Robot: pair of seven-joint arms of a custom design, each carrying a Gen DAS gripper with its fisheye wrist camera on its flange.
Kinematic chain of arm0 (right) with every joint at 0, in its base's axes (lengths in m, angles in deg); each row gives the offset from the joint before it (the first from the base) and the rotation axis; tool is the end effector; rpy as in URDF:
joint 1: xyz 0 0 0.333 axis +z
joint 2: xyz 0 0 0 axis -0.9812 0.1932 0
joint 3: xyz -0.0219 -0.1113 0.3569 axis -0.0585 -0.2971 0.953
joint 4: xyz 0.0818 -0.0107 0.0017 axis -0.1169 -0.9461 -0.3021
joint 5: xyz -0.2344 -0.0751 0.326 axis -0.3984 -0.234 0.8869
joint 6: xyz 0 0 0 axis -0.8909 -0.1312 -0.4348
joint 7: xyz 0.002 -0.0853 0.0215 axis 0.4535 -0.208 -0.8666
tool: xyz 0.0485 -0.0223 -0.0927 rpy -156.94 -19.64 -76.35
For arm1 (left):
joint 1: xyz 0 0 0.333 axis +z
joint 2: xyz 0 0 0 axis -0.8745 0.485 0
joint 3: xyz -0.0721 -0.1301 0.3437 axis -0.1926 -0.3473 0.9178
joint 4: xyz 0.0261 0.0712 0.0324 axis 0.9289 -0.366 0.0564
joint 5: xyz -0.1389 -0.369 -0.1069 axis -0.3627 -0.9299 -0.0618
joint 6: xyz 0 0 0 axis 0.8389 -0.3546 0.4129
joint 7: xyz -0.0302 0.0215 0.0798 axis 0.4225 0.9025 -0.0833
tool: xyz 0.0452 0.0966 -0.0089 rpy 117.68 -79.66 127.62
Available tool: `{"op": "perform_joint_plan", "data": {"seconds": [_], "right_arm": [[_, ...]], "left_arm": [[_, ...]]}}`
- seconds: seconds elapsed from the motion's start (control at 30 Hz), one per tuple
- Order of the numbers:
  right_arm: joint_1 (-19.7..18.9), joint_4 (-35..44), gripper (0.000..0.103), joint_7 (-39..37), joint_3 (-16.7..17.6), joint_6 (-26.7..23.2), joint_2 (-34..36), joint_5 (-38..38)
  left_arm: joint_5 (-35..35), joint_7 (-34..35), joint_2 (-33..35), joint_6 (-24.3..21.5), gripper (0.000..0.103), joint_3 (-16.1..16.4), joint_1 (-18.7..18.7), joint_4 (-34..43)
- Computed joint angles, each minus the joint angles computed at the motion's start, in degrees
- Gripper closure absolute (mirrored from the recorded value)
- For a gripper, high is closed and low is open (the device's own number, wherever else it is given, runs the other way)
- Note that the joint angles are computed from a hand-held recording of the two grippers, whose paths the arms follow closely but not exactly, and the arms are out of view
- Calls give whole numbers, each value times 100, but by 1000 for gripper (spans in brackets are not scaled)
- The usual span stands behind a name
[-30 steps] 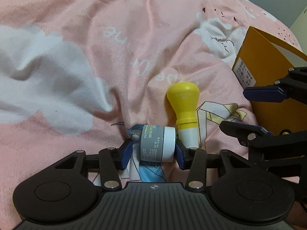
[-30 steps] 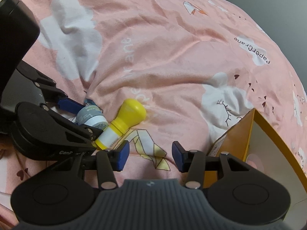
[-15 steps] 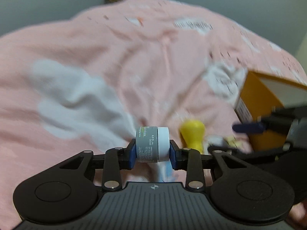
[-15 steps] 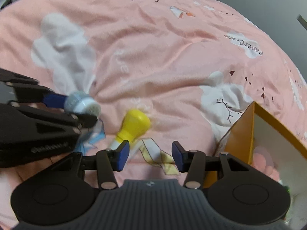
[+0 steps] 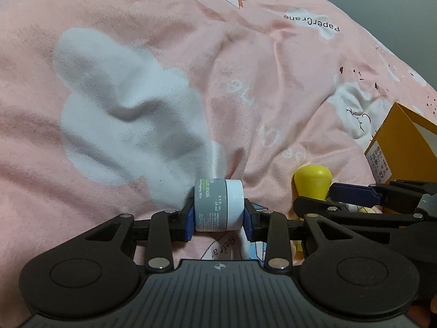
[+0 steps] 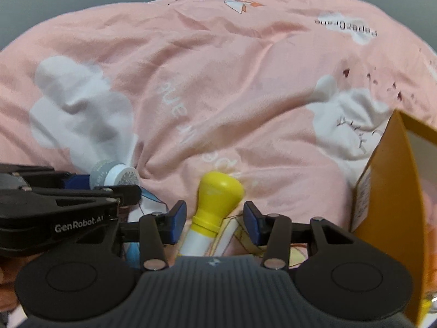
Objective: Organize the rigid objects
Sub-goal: 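Grasp the grey-lidded jar with the left gripper while the right grasps the yellow-capped bottle, then carry the jar and yellow-capped bottle over the orange box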
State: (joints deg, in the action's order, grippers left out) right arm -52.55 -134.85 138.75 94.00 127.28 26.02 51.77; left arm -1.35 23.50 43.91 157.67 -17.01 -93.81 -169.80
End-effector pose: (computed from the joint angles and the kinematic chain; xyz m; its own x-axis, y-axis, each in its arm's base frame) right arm 0.5313 0.3667 0.4943 0.2193 -0.9713 -0.0920 -0.8434 -0.1414 -0.5183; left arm 0.5460 -0.4749 0.4767 -0.1093 -0.9737 0.2001 -0.8806 0.0015 -0.4738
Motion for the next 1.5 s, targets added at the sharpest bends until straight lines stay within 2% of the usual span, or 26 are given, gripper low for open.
{"op": "perform_joint_plan", "data": {"seconds": [0.2,0.43,0.53,0.57,0.63,0.73,1.1,1.5], "right_arm": [[-99,-74,57,24,30,383,109,449],[-78,-77,57,67,-2,496,198,369],[-148,-124,57,-46,41,601,197,565],[-154,-140,58,-41,42,618,183,603],[-112,-131,68,64,-10,592,176,490],[-131,-200,68,95,1,633,104,546],[-4,-404,69,741,-102,647,-330,-380],[-179,-673,70,1180,17,659,-1127,-1086]], "left_arm": [[-178,-64,-56,182,65,-18,65,-115],[-257,-47,-35,150,65,-16,72,-91],[-266,-38,-30,142,65,-14,70,-84],[-267,-38,-30,142,65,-13,69,-84],[-271,-28,-20,165,65,-13,72,-81],[-276,-5,-32,215,65,-11,74,-111],[105,-255,-312,627,66,83,-21,-401],[451,-416,-581,1068,66,-8,-10,-352]]}}
